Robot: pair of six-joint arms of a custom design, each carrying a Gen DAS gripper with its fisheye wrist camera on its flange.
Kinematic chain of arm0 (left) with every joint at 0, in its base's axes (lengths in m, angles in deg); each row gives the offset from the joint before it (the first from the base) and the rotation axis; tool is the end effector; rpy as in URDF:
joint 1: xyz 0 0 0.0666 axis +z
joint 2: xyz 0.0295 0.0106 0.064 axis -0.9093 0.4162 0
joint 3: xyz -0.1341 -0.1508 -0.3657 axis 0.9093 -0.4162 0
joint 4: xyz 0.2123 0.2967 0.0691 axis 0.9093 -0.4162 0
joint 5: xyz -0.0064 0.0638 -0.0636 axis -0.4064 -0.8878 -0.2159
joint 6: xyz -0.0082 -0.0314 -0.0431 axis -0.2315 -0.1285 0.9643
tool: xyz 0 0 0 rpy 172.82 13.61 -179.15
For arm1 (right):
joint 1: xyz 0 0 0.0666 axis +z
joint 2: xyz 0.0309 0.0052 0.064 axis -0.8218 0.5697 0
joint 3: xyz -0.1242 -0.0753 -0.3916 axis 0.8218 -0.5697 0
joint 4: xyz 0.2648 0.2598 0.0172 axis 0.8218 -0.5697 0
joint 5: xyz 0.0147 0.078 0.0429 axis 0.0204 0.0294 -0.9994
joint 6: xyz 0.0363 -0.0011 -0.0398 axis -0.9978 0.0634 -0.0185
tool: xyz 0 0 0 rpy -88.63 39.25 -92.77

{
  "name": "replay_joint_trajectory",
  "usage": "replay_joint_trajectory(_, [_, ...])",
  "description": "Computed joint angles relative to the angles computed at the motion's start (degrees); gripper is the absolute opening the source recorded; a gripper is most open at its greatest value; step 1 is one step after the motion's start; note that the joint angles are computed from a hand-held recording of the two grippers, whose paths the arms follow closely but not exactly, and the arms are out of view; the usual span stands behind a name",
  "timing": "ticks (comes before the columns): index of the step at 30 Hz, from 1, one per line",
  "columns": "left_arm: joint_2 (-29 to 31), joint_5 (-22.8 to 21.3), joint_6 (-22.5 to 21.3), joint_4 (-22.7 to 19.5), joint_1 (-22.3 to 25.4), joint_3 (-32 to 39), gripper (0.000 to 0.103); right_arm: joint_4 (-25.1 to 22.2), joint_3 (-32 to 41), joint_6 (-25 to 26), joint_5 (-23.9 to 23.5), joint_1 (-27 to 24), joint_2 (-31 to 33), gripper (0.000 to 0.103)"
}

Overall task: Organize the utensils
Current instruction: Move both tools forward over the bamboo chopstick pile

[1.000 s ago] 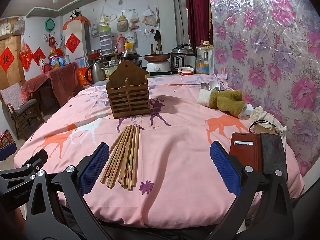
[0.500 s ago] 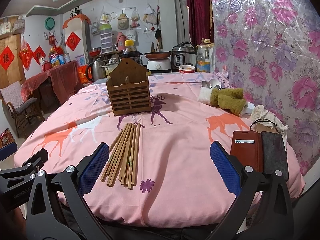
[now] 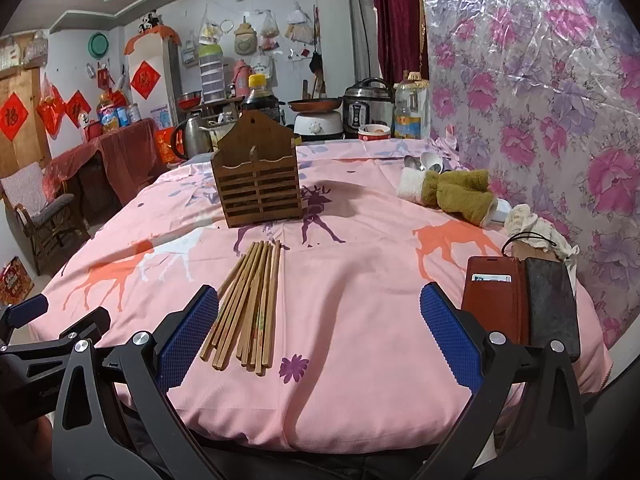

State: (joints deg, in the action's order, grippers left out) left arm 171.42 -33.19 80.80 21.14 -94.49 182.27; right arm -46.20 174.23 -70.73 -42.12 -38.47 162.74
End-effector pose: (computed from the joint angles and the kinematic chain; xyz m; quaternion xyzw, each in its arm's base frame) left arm 0.5062 -0.2654 0.5801 0.0079 0.9086 0.0294 0.4166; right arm 0.4596 0.1275 0.5749 0.0808 0.8671 0.0208 0.4911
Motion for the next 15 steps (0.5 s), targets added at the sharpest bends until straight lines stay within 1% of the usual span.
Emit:
replay_joint_trajectory(3, [1.0, 1.9, 0.5, -1.7, 0.6, 1.3, 0.097, -1.5, 0.8, -0.2, -1.4, -0.2, 0.7, 0.096])
replay_joint_trajectory(7, [2.1, 6.0, 0.3, -3.0, 1.7, 2.1, 0.097, -4.9, 2.1, -0.6, -5.5, -0.6, 2.2, 0.096])
replay_joint_trajectory(9, [2.3, 7.2, 0.2, -3.0, 2.0, 1.9, 0.097, -6.7, 2.8, -1.2, -7.3, -1.0, 3.1, 0.096])
replay_joint_trajectory(13, [3.0, 7.4, 0.1, -2.8, 2.5, 1.7, 0.097, -9.9, 4.1, -2.8, -10.2, -2.0, 4.9, 0.096])
replay_joint_trajectory(15, [4.0, 7.2, 0.1, -3.9, 2.7, 2.5, 0.097, -11.8, 5.0, -3.5, -11.0, -2.6, 6.1, 0.096])
